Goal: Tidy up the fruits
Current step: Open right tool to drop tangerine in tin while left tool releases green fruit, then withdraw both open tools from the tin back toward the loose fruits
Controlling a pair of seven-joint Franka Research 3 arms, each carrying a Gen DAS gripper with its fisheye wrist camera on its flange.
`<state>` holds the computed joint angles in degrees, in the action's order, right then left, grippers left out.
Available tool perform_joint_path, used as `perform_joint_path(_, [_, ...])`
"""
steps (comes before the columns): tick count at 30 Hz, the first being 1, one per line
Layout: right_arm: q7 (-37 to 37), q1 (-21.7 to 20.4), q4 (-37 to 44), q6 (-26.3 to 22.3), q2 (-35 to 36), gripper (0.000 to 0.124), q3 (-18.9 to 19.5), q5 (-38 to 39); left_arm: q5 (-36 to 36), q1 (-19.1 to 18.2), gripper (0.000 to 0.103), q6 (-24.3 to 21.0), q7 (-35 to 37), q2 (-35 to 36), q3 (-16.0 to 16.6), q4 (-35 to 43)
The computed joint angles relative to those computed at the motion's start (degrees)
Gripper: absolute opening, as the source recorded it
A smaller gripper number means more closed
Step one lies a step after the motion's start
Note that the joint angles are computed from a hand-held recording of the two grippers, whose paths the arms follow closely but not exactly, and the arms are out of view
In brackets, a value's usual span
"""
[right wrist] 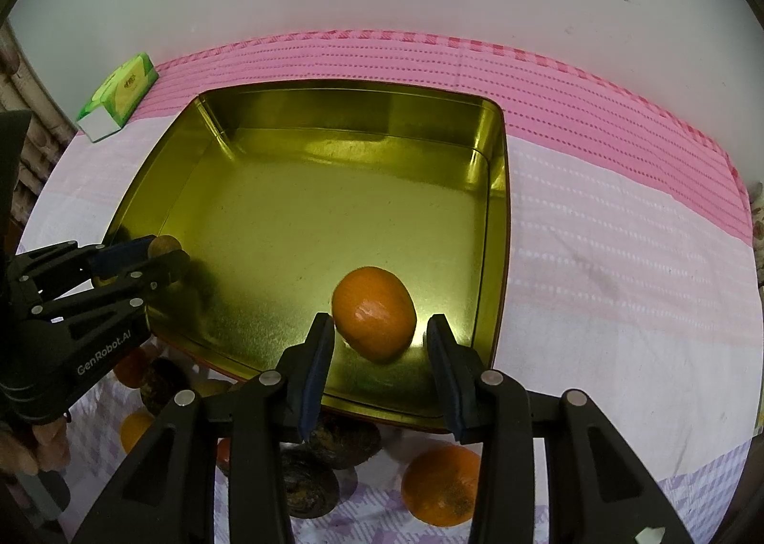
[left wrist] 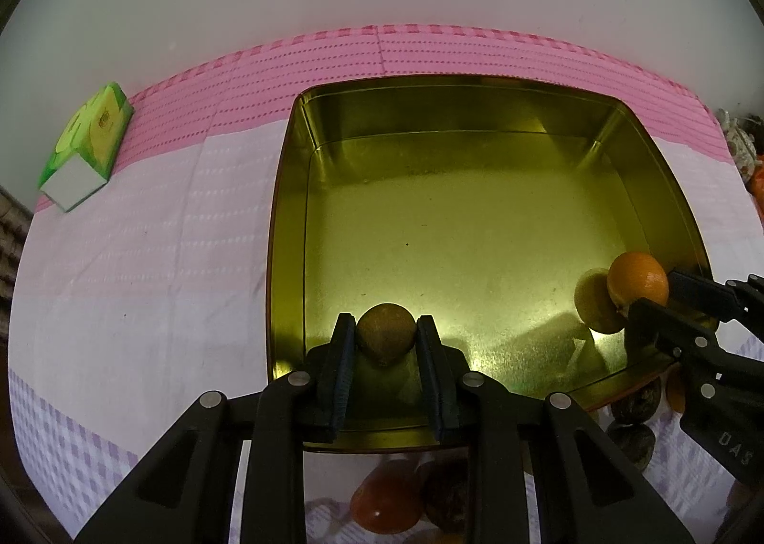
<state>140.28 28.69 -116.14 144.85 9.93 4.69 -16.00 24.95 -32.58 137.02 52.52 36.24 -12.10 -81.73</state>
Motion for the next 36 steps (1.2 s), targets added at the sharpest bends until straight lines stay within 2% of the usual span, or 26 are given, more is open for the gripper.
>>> perform_joint_path(10, [0.66, -0.37, -1.17, 1.15, -2.08, 0.042, 0.06, -0.55, 0.85, -0.6, 0.027, 1.58, -1.51, -2.58, -0.33, -2.3])
perform_joint_path(16, [3.74, -1.11, -3.92, 2.08, -6.36, 0.042, 1.0, -2.89, 1.66, -0.05, 0.027, 4.99, -3.4, -7.6, -0.67, -7.31])
perform_joint_path(21, [7.04, -2.21, -7.3, 1.92, -10.95, 0.042, 2.88, -5.21, 2.93, 1.45, 0.027, 8.39, -5.74, -14.5, -1.1, -15.74])
perform_joint_path(27, [10.34, -3.69, -12.67, 1.12, -16.83, 0.042, 5.99, -5.82, 4.84, 3.5, 0.027, 10.14, -10.86, -22.25, -1.91, -26.98])
perform_joint_path(32, [12.23, -4.28, -17.91, -0.76, -21.88, 0.042, 9.15, -4.91, 5.34, 4.6, 0.027, 10.86, -14.58, -25.69, -3.36, -33.95])
perform_joint_path(36, [13.52, -4.21, -21.51, -0.69, -24.24, 0.042, 10.79, -2.42, 2.79, 5.57, 0.027, 12.22, -14.76, -27.19, -4.73, -38.51])
